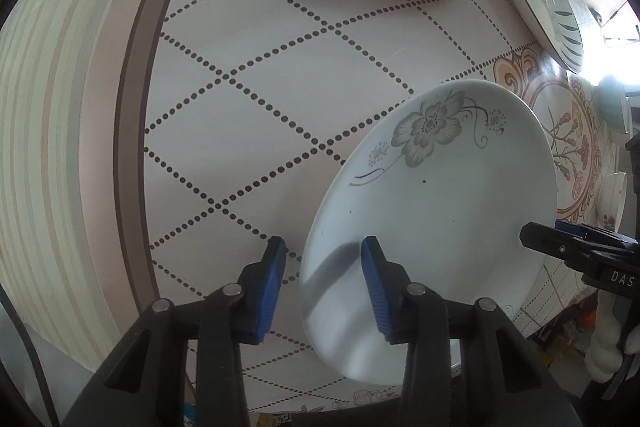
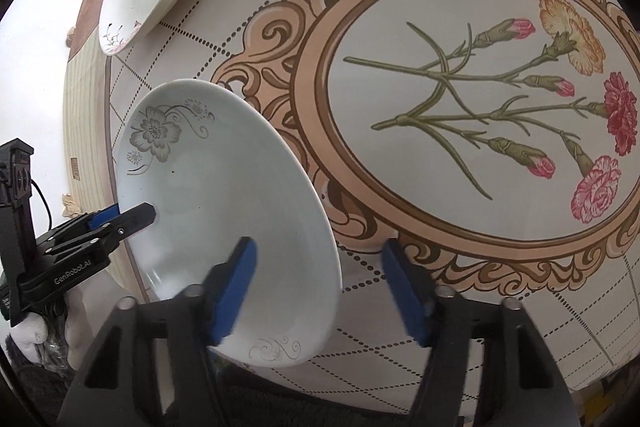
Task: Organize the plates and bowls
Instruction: 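Lift the grey-flower plate with both grippers toward the pink-flower plate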
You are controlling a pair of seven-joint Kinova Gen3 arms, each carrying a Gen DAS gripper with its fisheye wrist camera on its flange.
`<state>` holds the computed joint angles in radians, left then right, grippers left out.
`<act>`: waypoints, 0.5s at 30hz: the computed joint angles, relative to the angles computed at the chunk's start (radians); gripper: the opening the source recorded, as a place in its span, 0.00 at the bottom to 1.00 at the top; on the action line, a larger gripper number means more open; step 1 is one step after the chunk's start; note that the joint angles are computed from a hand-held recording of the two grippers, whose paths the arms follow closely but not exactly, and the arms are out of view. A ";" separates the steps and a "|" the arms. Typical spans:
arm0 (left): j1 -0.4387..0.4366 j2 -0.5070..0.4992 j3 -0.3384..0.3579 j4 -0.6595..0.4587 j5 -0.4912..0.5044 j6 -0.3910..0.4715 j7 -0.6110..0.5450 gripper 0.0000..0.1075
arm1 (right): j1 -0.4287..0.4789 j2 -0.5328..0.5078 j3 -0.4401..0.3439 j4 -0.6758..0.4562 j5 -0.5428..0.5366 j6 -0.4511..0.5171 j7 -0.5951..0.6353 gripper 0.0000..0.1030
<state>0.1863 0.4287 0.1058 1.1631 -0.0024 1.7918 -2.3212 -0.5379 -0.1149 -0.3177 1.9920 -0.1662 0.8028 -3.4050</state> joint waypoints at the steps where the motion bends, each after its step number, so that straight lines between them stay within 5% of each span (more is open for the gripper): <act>1: -0.007 -0.004 0.003 0.016 0.007 -0.004 0.003 0.28 | 0.001 -0.007 -0.001 0.012 -0.004 -0.016 -0.009 0.38; 3: -0.009 -0.020 -0.002 0.050 0.011 -0.034 -0.002 0.28 | -0.004 -0.018 0.006 0.033 -0.018 -0.037 -0.004 0.21; 15: -0.012 -0.093 0.004 0.081 0.015 -0.035 -0.002 0.23 | -0.003 -0.047 -0.026 0.053 0.032 -0.038 -0.044 0.18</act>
<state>0.1742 0.3361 0.1098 1.2437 0.0127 1.7563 -2.3228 -0.5411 -0.1614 -0.3436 2.0452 -0.1338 0.7647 -3.4486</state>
